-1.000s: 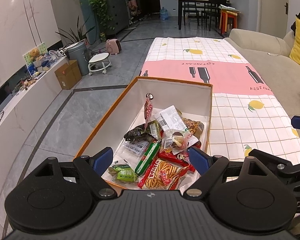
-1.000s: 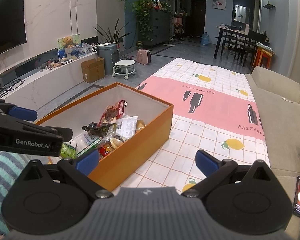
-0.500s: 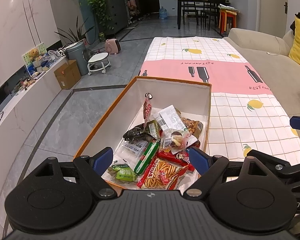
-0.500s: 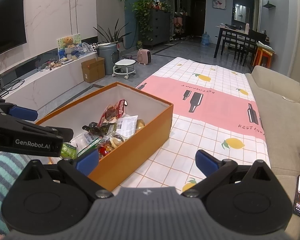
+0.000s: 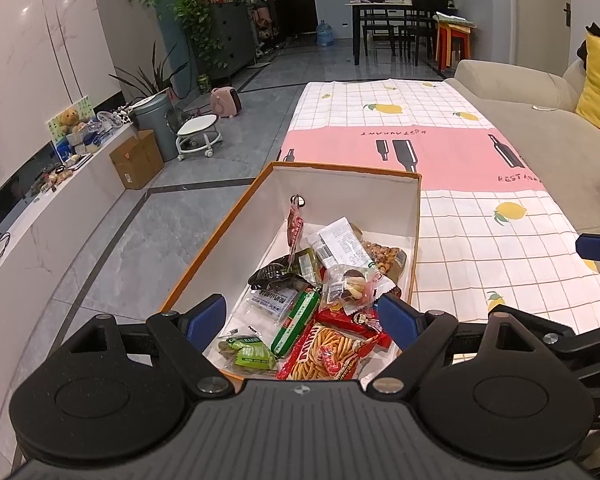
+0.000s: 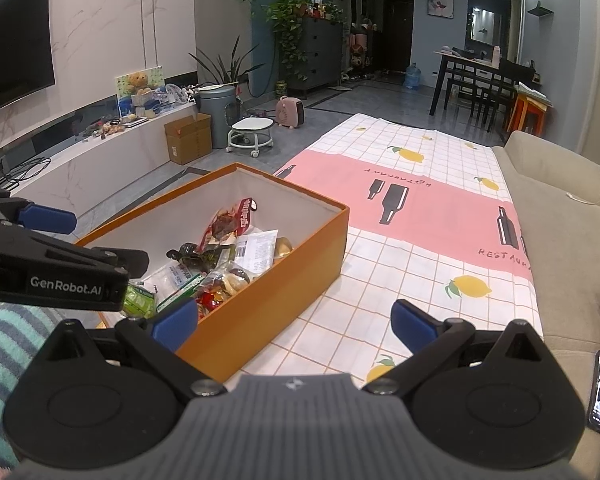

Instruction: Organize snacks

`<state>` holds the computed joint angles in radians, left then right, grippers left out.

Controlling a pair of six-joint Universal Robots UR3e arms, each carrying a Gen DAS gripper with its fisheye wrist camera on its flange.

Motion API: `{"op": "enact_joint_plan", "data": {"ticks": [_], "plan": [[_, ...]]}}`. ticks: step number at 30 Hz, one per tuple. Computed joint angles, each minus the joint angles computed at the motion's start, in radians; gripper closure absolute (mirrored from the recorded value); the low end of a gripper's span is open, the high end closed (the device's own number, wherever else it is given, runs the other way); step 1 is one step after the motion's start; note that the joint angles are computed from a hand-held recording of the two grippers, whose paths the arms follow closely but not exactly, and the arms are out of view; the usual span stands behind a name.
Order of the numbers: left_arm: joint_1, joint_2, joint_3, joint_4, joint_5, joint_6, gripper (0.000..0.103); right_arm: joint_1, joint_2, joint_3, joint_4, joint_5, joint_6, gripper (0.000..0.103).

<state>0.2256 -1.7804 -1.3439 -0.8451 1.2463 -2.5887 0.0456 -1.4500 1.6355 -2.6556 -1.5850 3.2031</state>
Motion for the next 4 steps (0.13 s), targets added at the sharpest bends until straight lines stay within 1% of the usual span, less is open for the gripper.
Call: {"op": "enact_joint_plan", "data": {"ticks": [4], "plan": [[0.003, 0.003, -0.005, 0.002, -0.003, 0.001, 0.003, 0.001, 0.000, -0.001, 0.000, -0.001, 0.001, 0.004]]}}
